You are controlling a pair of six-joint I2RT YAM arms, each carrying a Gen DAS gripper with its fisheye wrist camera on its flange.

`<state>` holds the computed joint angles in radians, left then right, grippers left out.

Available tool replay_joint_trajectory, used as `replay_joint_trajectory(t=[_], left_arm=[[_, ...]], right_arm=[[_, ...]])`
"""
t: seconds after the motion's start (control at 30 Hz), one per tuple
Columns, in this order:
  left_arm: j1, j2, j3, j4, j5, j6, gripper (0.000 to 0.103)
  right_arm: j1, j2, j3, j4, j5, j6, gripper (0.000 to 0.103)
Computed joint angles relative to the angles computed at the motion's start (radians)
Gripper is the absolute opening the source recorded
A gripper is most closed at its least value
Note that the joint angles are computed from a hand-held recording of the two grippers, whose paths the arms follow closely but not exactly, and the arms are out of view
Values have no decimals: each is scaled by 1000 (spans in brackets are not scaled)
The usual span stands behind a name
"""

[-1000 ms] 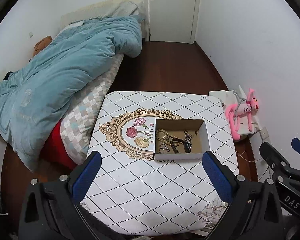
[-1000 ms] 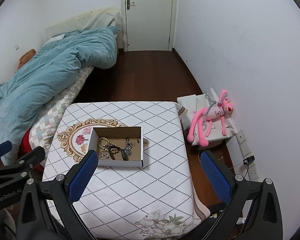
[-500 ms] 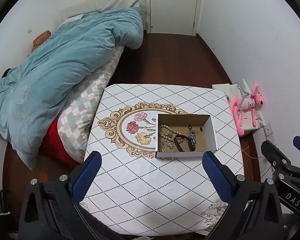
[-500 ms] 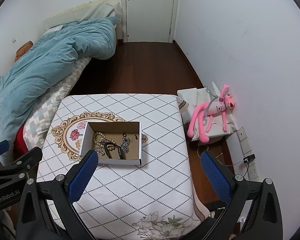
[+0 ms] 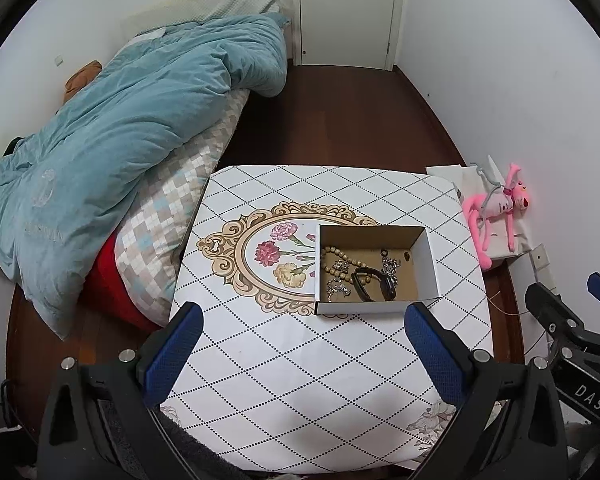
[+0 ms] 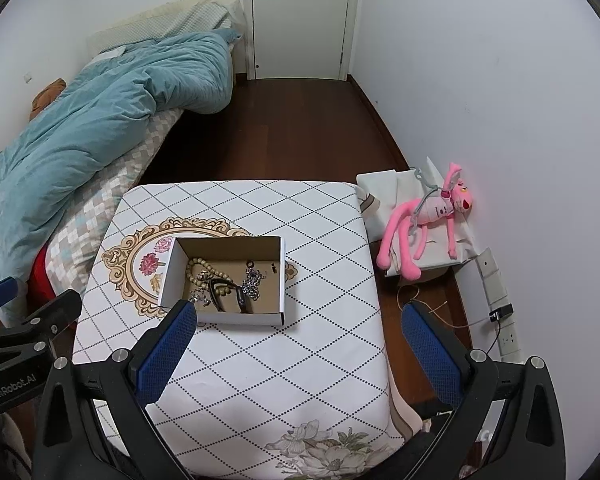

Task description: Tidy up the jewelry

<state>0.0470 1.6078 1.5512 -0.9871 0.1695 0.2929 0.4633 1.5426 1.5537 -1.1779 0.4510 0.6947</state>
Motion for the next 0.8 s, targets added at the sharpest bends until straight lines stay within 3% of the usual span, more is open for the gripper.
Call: replay_joint_trajectory(t=[0.8], left_arm=[[9,-21,-21,4,21,10,103]], right_arm=[[16,-1,-2,-4,-2,7,103]])
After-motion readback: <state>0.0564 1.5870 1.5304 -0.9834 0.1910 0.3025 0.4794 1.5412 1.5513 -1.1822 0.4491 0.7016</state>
